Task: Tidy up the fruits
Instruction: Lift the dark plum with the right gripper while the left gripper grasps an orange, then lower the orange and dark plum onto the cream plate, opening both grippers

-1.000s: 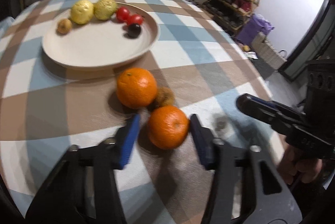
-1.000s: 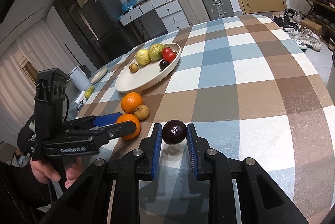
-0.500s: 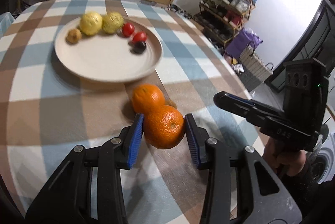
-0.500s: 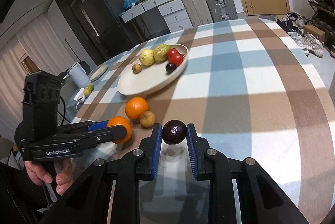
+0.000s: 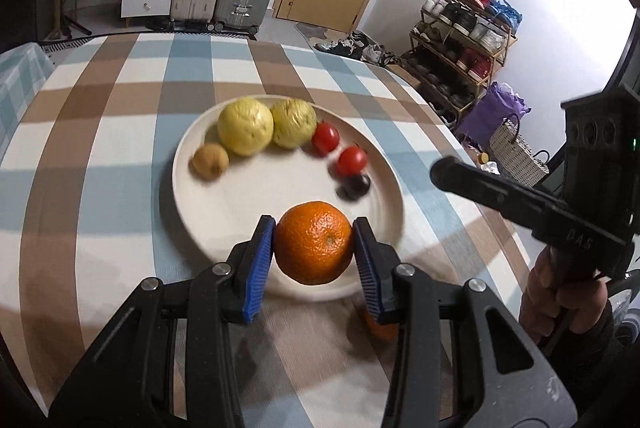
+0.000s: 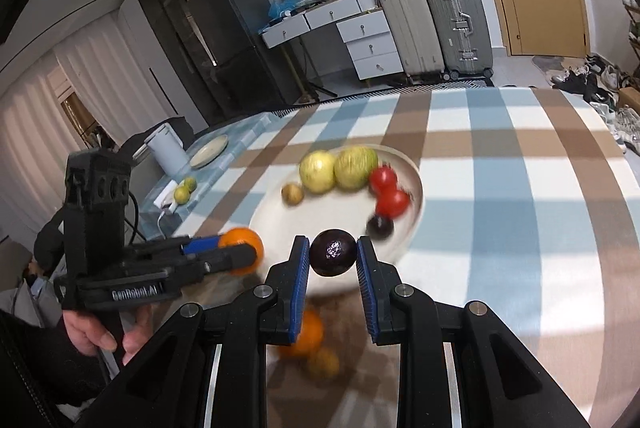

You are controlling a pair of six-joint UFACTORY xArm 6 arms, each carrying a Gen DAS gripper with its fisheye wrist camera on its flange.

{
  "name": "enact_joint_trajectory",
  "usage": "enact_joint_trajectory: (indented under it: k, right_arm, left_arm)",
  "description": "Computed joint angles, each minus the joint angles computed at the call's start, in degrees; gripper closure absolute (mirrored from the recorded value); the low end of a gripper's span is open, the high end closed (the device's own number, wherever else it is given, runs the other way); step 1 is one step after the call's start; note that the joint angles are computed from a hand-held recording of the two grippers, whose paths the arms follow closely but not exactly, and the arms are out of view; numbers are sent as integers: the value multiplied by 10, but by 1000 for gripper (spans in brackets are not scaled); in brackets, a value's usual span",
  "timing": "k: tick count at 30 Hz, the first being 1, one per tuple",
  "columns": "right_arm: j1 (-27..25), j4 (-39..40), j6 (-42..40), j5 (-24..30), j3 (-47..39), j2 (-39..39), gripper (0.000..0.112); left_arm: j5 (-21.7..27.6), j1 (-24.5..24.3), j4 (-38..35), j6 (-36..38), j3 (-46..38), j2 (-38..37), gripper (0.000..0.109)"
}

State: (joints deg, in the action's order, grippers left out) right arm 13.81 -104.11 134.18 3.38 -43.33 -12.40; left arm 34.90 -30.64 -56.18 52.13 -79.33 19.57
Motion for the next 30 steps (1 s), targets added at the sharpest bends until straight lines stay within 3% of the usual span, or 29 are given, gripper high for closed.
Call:
enact_joint_trajectory:
  k: [4, 10, 14, 17, 25, 30]
  right_arm:
    - [-30, -58, 48, -30, -72, 63, 88]
    - [-66, 18, -48, -67, -129, 145, 88]
    - [-80, -6, -23, -90, -163, 186, 88]
    - [-84, 20, -60, -93, -167, 196, 88]
    - [-86, -30, -17, -98, -189, 219, 88]
    - [-89, 26, -79, -95, -178, 217, 88]
  left_arm:
    - [14, -2, 30, -30, -79, 62, 72]
    - [29, -10, 77, -68, -174, 136, 72]
    - [38, -17, 97, -85, -218, 173, 72]
    - [45, -21, 111, -98, -249, 199, 72]
    - [53, -25, 121, -106, -282, 227, 72]
    - [49, -28, 125, -110, -283, 228, 72]
